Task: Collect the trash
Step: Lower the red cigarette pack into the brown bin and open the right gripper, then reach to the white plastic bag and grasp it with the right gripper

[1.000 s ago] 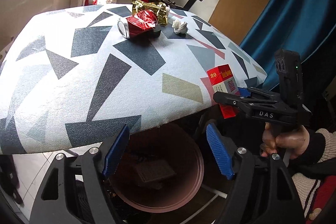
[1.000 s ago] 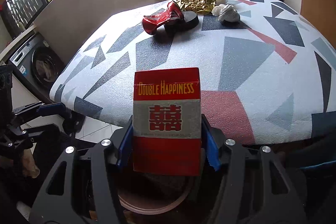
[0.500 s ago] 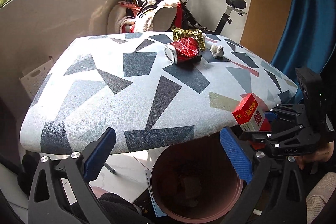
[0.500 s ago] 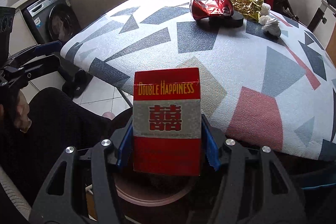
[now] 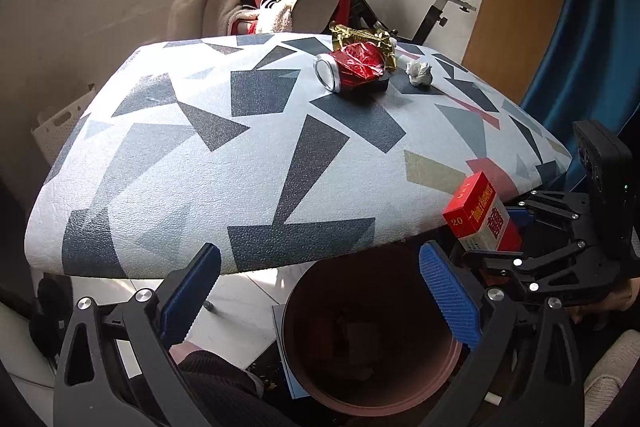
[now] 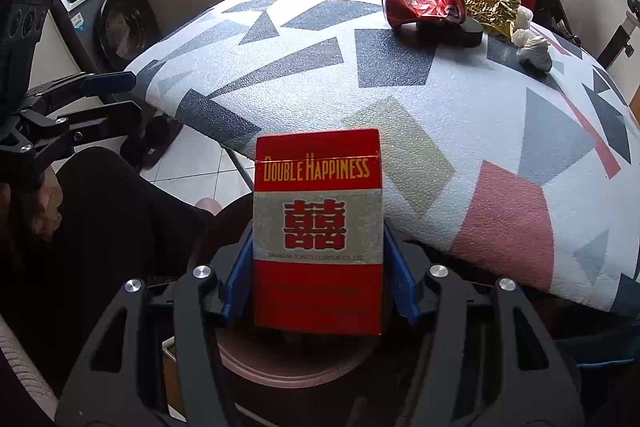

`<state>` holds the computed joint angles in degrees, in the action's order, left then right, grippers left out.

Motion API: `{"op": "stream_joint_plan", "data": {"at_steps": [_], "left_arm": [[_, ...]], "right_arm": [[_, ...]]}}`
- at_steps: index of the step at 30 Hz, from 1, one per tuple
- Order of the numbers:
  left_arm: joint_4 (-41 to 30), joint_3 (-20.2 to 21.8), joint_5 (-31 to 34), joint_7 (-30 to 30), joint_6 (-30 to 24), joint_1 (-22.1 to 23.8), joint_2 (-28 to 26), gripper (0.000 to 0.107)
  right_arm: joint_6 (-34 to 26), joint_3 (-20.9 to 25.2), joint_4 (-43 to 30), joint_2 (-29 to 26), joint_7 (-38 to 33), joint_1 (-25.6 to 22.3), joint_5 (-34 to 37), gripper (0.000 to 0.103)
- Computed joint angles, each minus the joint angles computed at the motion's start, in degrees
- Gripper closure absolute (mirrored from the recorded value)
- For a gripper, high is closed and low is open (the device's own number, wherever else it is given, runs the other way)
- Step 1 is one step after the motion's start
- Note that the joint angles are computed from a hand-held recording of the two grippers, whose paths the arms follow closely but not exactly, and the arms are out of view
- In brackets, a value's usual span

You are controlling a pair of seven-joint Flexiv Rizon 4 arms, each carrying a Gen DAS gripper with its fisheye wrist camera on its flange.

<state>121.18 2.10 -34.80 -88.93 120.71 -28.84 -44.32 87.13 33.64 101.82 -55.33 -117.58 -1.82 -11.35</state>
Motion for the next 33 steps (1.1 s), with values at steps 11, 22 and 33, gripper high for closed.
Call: {"op": "stream_joint_plan", "data": {"at_steps": [11,22,33], "left_arm": [[0.0,0.4,0.3,-1.0,-0.6,-0.1,0.0,0.010],[-0.1,0.6,0.2,-1.0,-1.1,-0.2,0.0,0.010],[-0.7,1.5,-0.6,0.1,-2.5,-1.1,-0.2,0.010]], "right_arm": [[1.6,-3.4,-0.1,0.6,2.1,2.7,0.4,0.008],[2.7,-7.4,0.2,1.1,7.0,5.4,-1.8,0.006],[3.2,-7.9,0.6,1.2,8.4,5.6,-3.6,0.006]]}}
